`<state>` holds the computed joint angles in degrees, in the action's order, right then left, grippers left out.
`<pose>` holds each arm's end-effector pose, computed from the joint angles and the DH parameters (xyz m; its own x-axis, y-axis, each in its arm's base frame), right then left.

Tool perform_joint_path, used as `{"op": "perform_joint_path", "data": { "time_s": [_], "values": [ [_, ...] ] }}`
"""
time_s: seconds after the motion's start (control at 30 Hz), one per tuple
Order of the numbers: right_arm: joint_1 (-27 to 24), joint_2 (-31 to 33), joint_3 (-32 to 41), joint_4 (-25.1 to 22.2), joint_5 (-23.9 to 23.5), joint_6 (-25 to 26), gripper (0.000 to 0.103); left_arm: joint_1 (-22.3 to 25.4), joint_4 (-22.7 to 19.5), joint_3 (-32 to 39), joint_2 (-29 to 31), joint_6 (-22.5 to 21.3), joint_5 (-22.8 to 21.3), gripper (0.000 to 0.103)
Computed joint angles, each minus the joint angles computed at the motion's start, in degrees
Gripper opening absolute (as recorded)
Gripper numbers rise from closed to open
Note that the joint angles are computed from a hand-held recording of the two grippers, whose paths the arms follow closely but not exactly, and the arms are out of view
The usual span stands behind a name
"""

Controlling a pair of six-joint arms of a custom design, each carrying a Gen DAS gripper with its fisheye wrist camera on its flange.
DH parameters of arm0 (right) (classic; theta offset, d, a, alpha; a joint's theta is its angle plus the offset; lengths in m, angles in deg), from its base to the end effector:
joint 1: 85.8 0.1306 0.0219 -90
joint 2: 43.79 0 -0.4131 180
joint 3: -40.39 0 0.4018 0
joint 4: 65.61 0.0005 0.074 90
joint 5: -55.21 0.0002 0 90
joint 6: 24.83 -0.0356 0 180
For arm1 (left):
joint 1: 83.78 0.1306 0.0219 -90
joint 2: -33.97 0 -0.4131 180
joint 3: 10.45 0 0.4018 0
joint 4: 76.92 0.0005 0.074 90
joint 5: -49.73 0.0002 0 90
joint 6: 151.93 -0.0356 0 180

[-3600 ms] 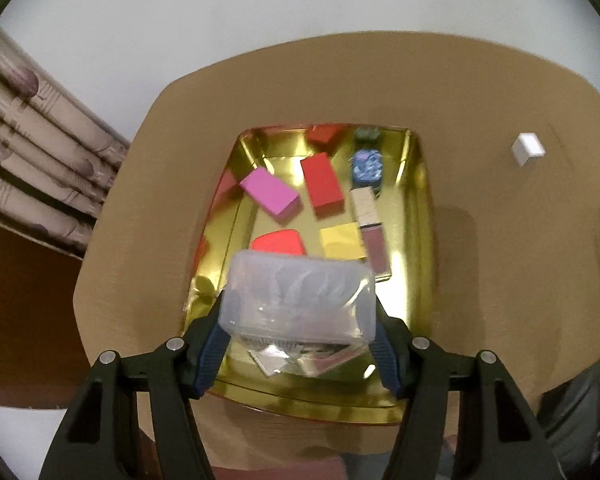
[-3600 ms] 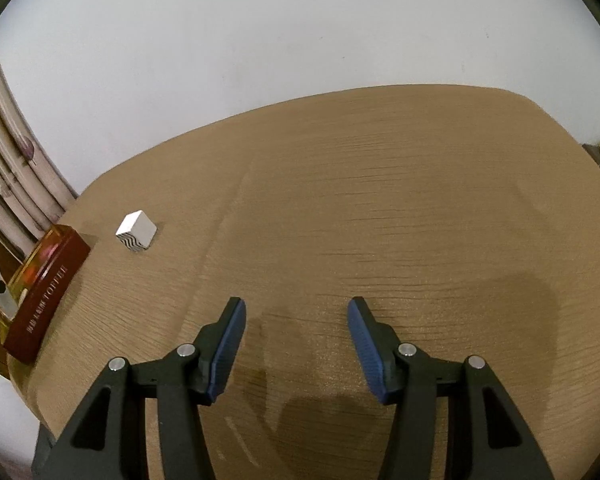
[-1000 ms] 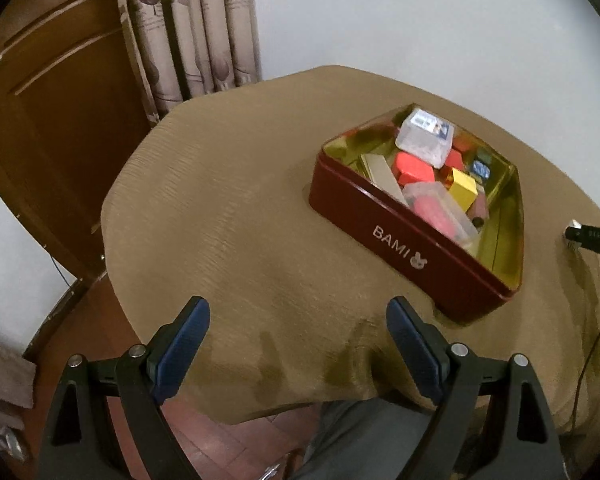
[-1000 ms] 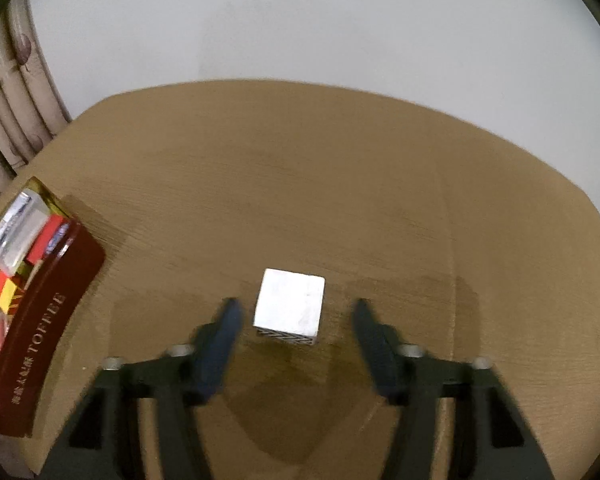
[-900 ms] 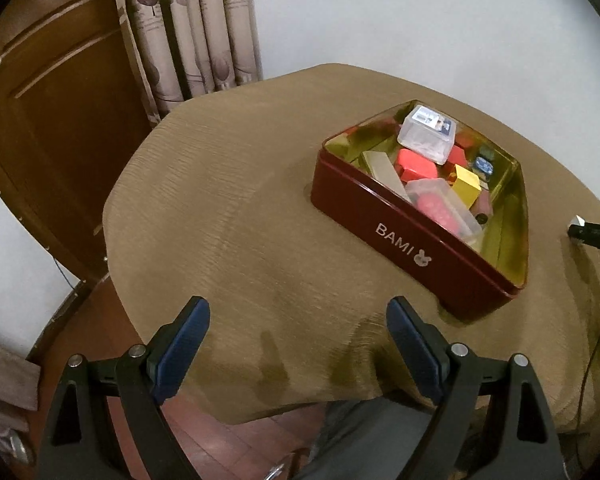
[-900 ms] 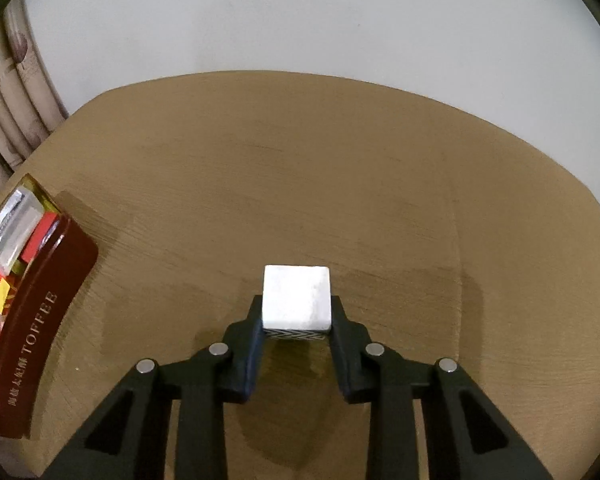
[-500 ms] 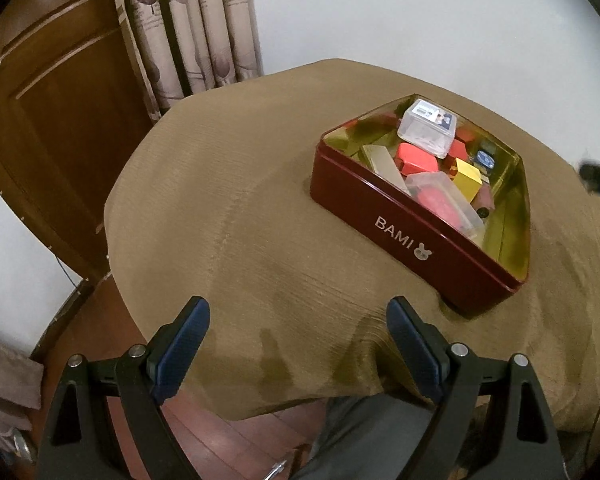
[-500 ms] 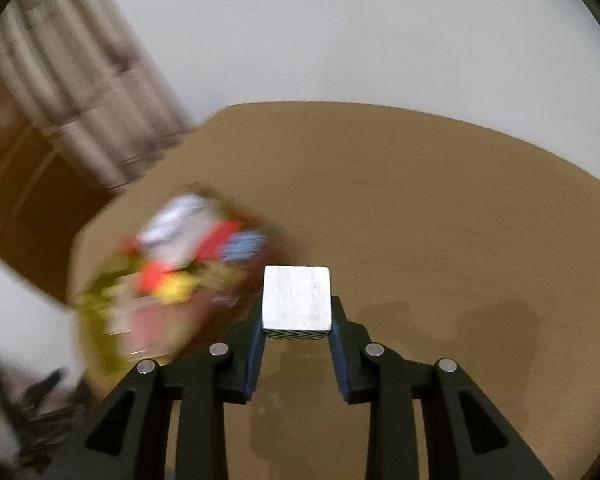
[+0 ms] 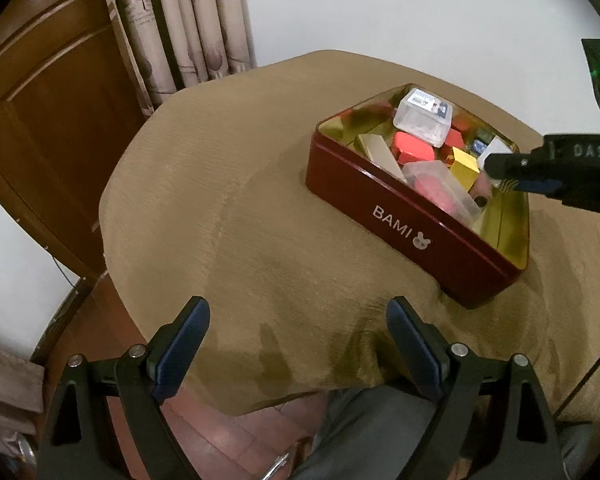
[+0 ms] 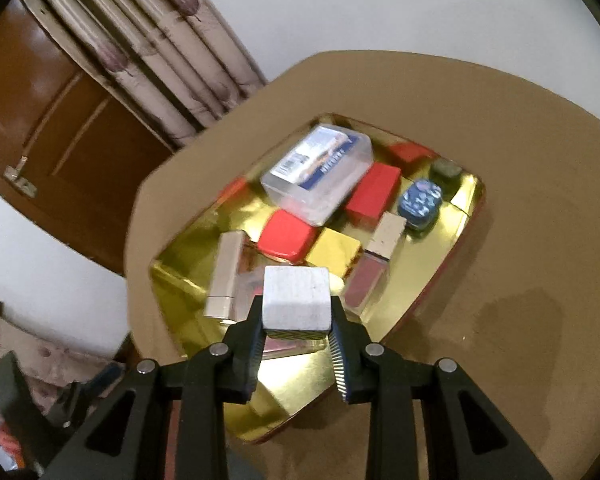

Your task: Organize rigid objects

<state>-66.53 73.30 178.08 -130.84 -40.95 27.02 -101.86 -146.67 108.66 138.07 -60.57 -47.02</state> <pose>0.6256 0.2222 0.5628 -0.7687 0.3819 -0.5131 0.0949 0.8615 0.4989 0.5464 -0.1745 0.5459 -0.7818 0.2304 -0.5794 0.2252 0.9708 0.0822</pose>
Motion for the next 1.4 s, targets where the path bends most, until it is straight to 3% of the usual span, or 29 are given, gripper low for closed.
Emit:
{"op": "perform_joint_path", "data": {
  "time_s": [0.2,0.33,0.47,0.6,0.63,0.7,0.83,0.9,0.93,1.07,1.13,1.2,1.27,1.4],
  "values": [
    [0.8,2.0,2.1,-2.6,1.1,0.6,0.03,0.0,0.8,-0.3,-0.3,0.1,-0.2,0.088],
    [1.8,4.1,6.7,-7.8,5.3,3.7,0.032,-0.1,0.9,-0.4,-0.3,0.3,-1.0,0.088],
    [2.8,3.8,6.6,-8.1,9.8,5.3,0.038,-0.1,0.7,-0.2,-0.2,0.9,-1.5,0.088],
    [3.4,-4.2,-5.3,3.6,13.0,4.0,0.038,-0.3,2.3,-1.1,-0.9,1.2,-2.8,0.088],
    [4.0,-5.8,-7.3,5.7,15.4,4.5,0.038,-0.3,2.6,-1.2,-1.1,1.2,-3.3,0.088],
    [6.4,-9.2,-11.8,9.2,25.0,6.7,0.039,-0.2,3.4,-1.5,-1.5,1.3,-3.9,0.088],
    [9.4,-16.1,-22.8,19.0,32.2,6.2,0.041,0.0,6.1,-2.2,-2.5,0.7,-5.0,0.088],
    [10.8,-19.5,-28.4,25.9,36.6,4.2,0.041,0.4,9.5,-2.5,-3.2,0.4,-6.3,0.088],
    [11.0,-20.3,-29.3,27.0,37.4,3.5,0.041,0.8,11.8,-2.5,-3.5,0.3,-6.4,0.088],
    [11.2,-21.2,-28.9,27.1,39.8,1.5,0.041,2.7,23.7,-0.3,-1.5,-2.5,-5.5,0.089],
    [11.3,-21.9,-29.3,27.7,40.1,1.4,0.048,3.2,29.7,1.6,1.0,-3.1,-6.1,0.092],
    [11.6,-22.3,-29.6,27.2,41.5,2.0,0.054,3.8,33.3,6.2,5.6,-3.0,-3.7,0.093],
    [11.6,-22.2,-29.5,26.8,42.9,2.9,0.054,3.8,30.6,13.7,11.5,-2.9,-2.8,0.095],
    [10.7,-21.8,-29.0,24.6,42.2,1.8,0.054,3.6,14.8,34.4,25.2,-1.4,-1.6,0.089]
  ]
}}
